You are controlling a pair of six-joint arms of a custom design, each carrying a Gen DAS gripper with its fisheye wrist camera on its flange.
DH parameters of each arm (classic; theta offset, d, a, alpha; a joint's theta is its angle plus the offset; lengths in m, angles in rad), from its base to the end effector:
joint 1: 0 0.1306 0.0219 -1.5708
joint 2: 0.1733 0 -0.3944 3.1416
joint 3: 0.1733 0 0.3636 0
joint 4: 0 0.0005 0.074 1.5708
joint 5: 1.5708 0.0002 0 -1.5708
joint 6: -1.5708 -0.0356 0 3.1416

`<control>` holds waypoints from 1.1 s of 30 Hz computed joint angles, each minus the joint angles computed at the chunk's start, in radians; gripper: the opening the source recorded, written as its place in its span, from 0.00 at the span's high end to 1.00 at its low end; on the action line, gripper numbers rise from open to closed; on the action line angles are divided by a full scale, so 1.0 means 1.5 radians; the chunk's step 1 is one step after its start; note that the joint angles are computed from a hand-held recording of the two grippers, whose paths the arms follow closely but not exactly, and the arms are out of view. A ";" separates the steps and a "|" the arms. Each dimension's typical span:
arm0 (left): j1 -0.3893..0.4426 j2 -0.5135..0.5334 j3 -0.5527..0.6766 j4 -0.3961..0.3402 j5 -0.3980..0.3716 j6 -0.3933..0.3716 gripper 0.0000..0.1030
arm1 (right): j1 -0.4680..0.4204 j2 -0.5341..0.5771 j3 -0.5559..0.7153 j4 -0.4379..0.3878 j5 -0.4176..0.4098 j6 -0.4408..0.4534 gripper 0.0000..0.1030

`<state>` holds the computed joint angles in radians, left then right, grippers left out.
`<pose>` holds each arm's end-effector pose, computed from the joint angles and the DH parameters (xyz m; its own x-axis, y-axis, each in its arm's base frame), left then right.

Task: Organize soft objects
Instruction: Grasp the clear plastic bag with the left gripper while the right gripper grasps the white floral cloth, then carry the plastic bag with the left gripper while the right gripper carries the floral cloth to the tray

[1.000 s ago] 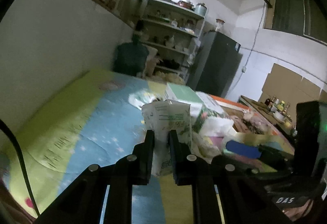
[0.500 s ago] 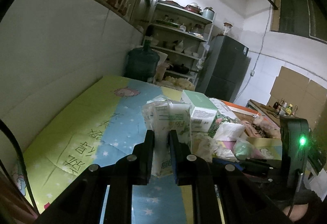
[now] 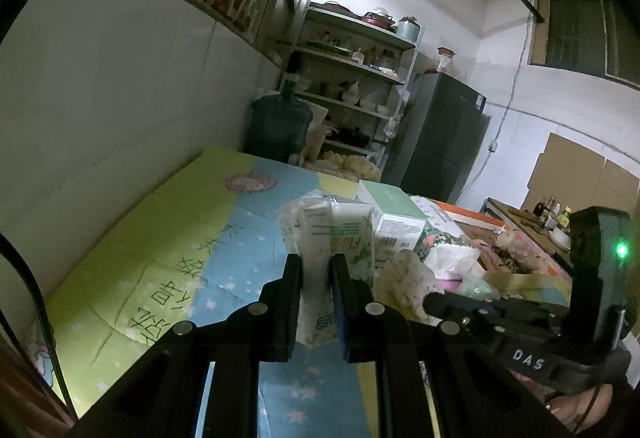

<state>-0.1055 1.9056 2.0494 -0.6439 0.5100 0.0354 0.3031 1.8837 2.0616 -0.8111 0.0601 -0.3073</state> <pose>0.6602 -0.0879 0.4767 -0.4949 0.0213 -0.8687 0.5007 0.8240 -0.2650 0.6233 0.1922 0.4787 -0.6144 0.1242 -0.7791 -0.0691 0.9753 0.2100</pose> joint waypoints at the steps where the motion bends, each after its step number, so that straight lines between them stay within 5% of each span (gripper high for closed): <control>1: -0.001 -0.001 -0.001 0.002 0.001 -0.001 0.85 | 0.000 -0.004 -0.003 0.006 -0.001 0.000 0.94; 33: -0.054 -0.020 0.034 0.007 0.008 -0.039 0.85 | -0.017 -0.151 -0.127 0.161 0.004 -0.010 0.94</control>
<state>-0.1869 1.8750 2.1011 -0.6339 0.5215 -0.0237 0.2774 1.6578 1.8717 -0.5704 0.0667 -0.3217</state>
